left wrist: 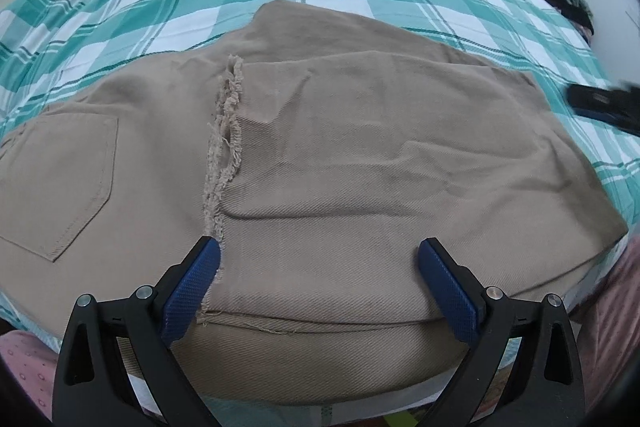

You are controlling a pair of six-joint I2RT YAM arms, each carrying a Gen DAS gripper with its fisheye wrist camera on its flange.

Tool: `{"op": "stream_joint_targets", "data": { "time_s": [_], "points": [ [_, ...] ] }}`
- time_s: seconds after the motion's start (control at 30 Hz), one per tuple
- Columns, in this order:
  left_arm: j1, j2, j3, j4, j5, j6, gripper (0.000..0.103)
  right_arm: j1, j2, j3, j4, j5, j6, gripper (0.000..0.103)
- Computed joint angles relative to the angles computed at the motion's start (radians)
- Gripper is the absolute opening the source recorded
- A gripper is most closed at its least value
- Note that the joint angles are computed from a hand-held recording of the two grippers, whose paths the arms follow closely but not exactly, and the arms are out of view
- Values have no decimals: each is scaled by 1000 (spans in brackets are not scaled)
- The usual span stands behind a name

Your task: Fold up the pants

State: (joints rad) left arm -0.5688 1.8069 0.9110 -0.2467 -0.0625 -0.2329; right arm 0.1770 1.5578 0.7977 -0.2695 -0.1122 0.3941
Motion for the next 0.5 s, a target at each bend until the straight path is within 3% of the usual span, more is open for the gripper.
{"op": "stream_joint_targets", "data": {
  "time_s": [0.07, 0.13, 0.23, 0.3, 0.5],
  "points": [
    [-2, 1, -2, 6, -2, -4, 100, 81, -157, -126, 35, 72, -5, 49],
    [-3, 1, -7, 16, -4, -8, 100, 170, -223, -218, 61, 121, 14, 49],
    [-5, 1, -11, 19, -6, -9, 100, 251, -177, -296, 106, 154, 57, 50],
    [-11, -6, -14, 16, -16, -12, 100, 296, -208, -383, 225, 222, 115, 50],
    [-15, -63, -55, 3, -14, -24, 100, 322, -187, -382, 234, 266, 140, 51]
  ]
}}
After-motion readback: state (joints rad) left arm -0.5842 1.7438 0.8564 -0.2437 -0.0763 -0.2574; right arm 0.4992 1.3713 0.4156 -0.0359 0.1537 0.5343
